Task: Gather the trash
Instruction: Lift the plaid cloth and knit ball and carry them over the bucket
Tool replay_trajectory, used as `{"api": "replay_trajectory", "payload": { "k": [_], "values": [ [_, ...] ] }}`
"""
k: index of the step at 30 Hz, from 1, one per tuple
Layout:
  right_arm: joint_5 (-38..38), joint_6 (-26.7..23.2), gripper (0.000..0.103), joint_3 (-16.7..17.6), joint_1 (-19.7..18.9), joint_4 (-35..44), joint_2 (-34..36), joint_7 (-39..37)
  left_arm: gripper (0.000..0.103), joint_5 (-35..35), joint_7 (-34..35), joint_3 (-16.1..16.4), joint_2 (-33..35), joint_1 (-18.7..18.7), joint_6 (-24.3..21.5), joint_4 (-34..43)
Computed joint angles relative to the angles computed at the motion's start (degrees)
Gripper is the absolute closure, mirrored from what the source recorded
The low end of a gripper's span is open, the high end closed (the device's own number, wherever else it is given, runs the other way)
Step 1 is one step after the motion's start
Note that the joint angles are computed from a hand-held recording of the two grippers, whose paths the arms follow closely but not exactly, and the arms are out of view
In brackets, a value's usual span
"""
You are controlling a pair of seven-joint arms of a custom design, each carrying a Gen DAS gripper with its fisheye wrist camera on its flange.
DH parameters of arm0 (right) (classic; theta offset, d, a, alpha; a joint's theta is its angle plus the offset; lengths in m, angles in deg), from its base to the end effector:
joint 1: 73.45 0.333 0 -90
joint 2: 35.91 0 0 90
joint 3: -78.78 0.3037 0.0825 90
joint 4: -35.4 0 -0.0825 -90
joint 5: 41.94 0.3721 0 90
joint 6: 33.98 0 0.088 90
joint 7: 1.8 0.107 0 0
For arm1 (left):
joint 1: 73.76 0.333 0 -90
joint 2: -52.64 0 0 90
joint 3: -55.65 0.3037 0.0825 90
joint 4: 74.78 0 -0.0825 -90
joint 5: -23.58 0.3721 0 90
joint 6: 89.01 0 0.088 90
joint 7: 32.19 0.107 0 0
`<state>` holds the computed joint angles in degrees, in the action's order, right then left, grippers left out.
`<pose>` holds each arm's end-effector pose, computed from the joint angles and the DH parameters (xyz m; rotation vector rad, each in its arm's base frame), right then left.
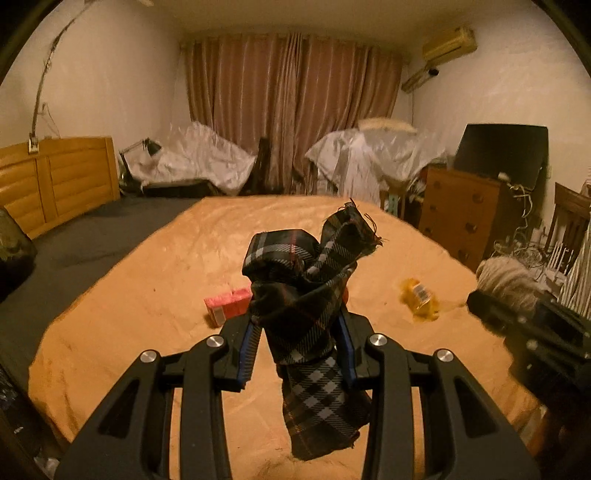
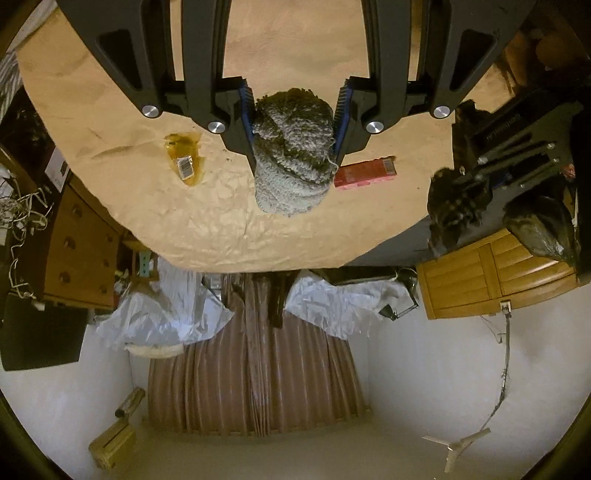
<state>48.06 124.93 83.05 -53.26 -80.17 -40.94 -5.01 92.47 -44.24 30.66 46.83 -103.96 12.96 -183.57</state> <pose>0.5238 0.1917 0.5435 -1.7709 0.7774 -0.4603 0.3627 -0.3972 0.5839 -1.7315 1.0088 -0.7390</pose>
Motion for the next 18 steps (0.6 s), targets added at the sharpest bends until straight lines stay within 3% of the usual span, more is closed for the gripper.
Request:
{"api": "replay_trajectory", "payload": {
  "k": [11,18],
  "values": [
    [-0.39,0.02,0.067,-2.15,0.98,-9.99,-11.64,1.32,0.068,2.23,0.86,-1.08,1.11,-2.14,-2.86,2.37],
    [-2.93,0.17,0.067,-4.13,0.26,-10.29,-14.34,3.27,0.068,2.60,2.42,-0.38,2.59,-2.19,0.67,3.99]
  ]
}}
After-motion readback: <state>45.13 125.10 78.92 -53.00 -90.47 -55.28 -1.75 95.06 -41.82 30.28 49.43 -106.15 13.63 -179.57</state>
